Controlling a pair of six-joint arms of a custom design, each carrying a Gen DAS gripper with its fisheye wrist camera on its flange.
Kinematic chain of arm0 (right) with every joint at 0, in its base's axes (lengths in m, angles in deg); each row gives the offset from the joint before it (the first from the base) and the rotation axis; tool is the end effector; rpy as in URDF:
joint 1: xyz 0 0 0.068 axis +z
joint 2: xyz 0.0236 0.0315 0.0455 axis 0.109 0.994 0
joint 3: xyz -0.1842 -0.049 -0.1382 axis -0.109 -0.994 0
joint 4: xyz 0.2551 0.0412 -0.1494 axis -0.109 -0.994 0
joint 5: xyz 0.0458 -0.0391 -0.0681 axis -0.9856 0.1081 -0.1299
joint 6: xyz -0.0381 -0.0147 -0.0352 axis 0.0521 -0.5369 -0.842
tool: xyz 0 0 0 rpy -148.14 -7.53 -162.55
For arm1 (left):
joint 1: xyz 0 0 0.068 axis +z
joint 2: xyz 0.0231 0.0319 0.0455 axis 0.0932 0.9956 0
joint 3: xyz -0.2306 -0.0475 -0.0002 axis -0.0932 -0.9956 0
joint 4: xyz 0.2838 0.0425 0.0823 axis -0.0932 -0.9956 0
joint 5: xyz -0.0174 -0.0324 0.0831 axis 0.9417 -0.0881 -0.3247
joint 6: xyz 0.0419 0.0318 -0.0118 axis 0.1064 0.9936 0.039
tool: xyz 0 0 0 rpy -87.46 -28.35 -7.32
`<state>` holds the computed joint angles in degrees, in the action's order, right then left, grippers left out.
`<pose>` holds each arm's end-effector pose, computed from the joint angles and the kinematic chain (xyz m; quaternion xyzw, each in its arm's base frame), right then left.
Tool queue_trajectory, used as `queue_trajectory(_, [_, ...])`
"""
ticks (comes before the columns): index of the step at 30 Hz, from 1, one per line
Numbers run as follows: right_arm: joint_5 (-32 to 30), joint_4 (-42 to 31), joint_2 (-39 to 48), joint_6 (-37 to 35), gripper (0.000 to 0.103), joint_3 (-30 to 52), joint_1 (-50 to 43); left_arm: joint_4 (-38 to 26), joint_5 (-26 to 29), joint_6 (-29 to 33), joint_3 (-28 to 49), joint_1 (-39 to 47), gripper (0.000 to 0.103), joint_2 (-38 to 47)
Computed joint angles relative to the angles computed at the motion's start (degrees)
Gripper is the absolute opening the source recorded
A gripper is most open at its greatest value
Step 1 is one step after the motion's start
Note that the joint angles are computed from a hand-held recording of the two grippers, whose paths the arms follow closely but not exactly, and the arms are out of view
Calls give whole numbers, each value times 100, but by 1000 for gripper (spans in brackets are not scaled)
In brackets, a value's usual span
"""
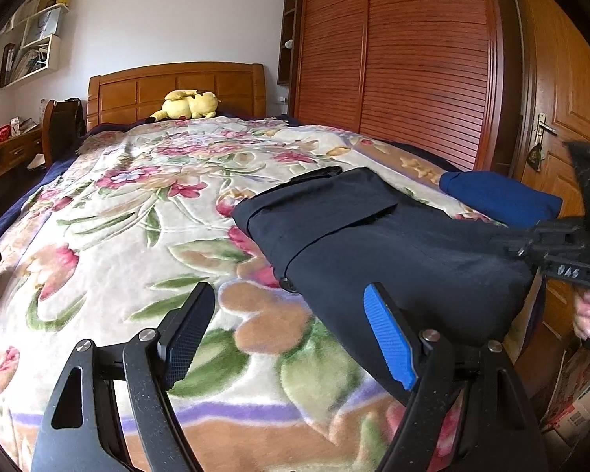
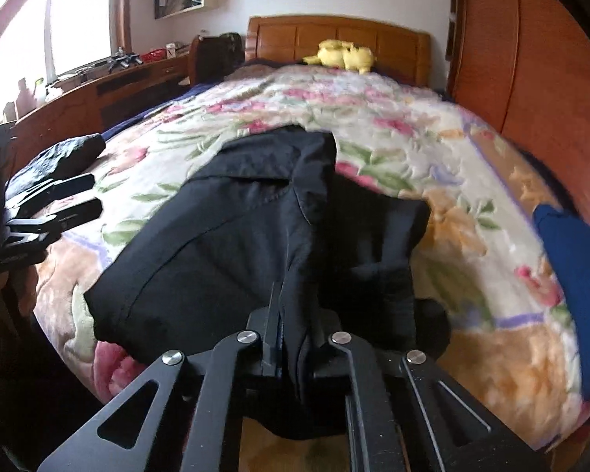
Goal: Fold large clothes
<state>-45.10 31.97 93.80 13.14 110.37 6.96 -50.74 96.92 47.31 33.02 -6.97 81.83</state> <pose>0.2652 0.0114 0.1671 -0.1723 0.8617 0.0435 0.4754 0.3203 -0.0758 0.1289 0.1329 0.8472 -0.1239 0.4992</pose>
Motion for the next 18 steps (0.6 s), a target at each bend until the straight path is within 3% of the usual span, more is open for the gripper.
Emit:
queue_trajectory(4, [149, -266, -770, -104, 6, -272, -326, 35, 46, -5, 38, -66, 79, 42])
queue_trajectory(10, [-28, 154, -40, 176, 6, -353, -724, 47, -30, 19, 107, -157, 79, 154])
queue_trajectory(13, [-1, 375, 102, 428, 14, -363, -704, 23, -93, 5, 152, -157, 79, 201])
queue_trajectory(16, [299, 455, 321, 669, 41, -273, -595, 34, -146, -25, 176, -149, 79, 223])
queue_trajectory(18, [752, 593, 438, 833, 74, -276, -442, 44, -153, -48, 204, -123, 79, 261])
